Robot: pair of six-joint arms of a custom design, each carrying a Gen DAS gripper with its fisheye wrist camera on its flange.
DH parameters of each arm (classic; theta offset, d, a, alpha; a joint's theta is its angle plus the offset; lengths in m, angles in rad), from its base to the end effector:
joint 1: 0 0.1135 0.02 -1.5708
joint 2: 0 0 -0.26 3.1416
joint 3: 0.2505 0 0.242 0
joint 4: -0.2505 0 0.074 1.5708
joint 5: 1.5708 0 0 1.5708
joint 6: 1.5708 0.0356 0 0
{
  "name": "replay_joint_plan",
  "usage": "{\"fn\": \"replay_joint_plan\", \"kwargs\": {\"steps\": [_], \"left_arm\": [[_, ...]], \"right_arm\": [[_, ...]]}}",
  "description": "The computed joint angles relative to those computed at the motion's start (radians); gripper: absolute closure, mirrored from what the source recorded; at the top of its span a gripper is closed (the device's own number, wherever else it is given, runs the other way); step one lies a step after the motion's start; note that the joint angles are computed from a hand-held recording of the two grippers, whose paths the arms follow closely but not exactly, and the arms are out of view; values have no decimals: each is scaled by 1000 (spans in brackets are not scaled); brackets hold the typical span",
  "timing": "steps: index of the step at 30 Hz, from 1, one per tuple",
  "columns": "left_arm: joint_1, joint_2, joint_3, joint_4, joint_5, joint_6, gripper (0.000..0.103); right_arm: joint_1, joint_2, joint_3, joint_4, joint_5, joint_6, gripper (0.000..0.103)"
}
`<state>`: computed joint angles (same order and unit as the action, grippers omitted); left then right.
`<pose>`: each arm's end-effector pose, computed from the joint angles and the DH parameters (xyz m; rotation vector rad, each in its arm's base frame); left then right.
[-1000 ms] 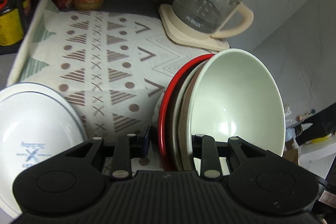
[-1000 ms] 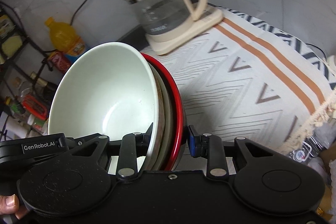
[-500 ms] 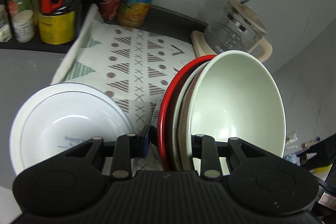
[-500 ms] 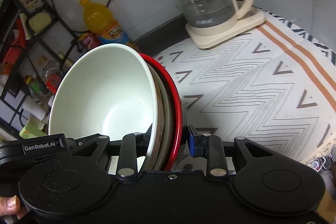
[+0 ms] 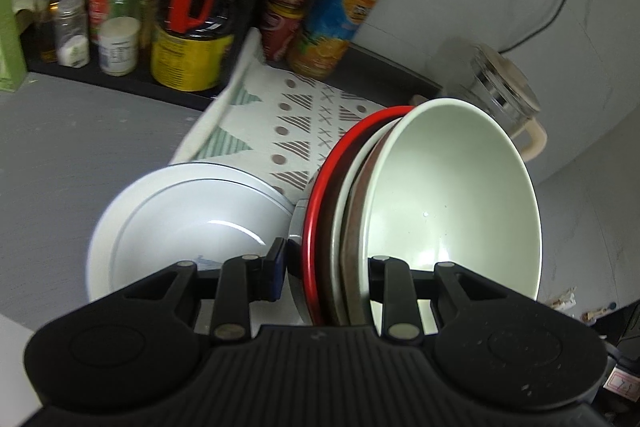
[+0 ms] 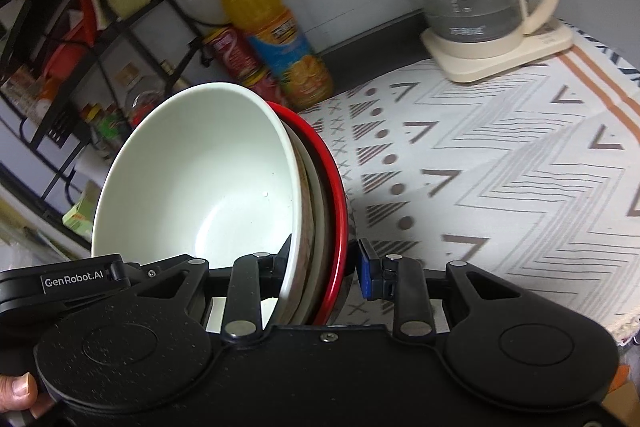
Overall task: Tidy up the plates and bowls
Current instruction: 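Carry the nested bowls and lower them onto the plate stack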
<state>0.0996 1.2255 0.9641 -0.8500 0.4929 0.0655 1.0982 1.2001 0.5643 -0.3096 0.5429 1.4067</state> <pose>0.2213 0.0052 0.2611 0.1080 2.5871 -0.5982 0.1125 0.1797 0.1802 0.5801 2.3302 0.5260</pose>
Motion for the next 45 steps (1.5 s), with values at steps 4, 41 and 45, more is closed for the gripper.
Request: {"fn": "replay_joint_plan", "kwargs": {"steps": [4,41,45], "left_arm": [[72,-3,5,-18,11,30,75],[288,221,21,-23,-60,154,75],[295,245,32,-38,-56,185,75]], "right_arm": [[-6,53,33,38,-33,-45,74],[-122,416,176,223,-351,-145,74],[-117,426,188,210,-352,-162,74]]}}
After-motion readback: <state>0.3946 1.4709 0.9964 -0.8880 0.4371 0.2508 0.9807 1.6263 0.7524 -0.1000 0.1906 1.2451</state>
